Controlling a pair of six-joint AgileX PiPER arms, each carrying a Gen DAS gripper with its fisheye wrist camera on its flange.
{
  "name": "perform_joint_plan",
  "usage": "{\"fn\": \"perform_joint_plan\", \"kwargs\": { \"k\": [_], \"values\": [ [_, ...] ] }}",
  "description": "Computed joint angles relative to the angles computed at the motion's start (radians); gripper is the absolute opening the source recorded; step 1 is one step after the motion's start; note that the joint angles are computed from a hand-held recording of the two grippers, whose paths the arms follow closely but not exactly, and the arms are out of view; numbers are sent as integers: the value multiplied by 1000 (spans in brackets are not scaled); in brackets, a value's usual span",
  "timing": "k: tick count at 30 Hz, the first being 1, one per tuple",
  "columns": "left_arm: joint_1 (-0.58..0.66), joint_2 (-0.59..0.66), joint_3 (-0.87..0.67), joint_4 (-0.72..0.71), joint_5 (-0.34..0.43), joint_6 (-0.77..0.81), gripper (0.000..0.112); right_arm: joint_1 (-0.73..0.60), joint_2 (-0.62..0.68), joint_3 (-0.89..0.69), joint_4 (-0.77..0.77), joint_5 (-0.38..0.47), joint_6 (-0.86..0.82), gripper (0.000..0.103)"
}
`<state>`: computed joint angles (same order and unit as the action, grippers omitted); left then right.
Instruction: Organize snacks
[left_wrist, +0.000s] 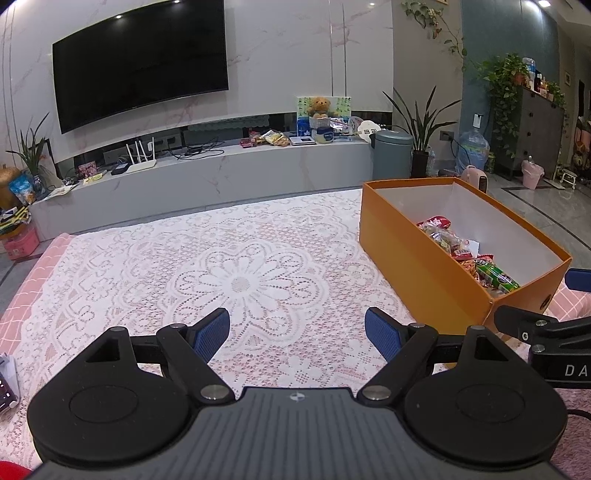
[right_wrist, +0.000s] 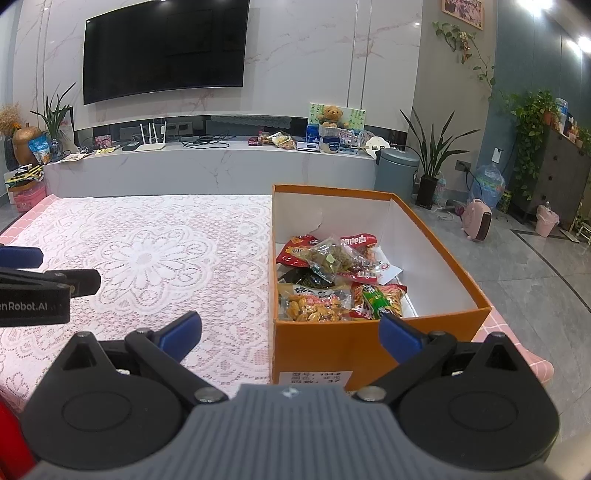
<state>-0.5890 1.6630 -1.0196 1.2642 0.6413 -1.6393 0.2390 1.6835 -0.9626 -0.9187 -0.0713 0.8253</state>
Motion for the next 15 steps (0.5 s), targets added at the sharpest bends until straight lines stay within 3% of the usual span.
{"fn": "perform_joint_plan", "kwargs": {
  "k": [15],
  "values": [
    [-1, -14, 25, 43, 4, -60, 97, 5, -11, 6, 5, 6, -10, 100]
  ]
}}
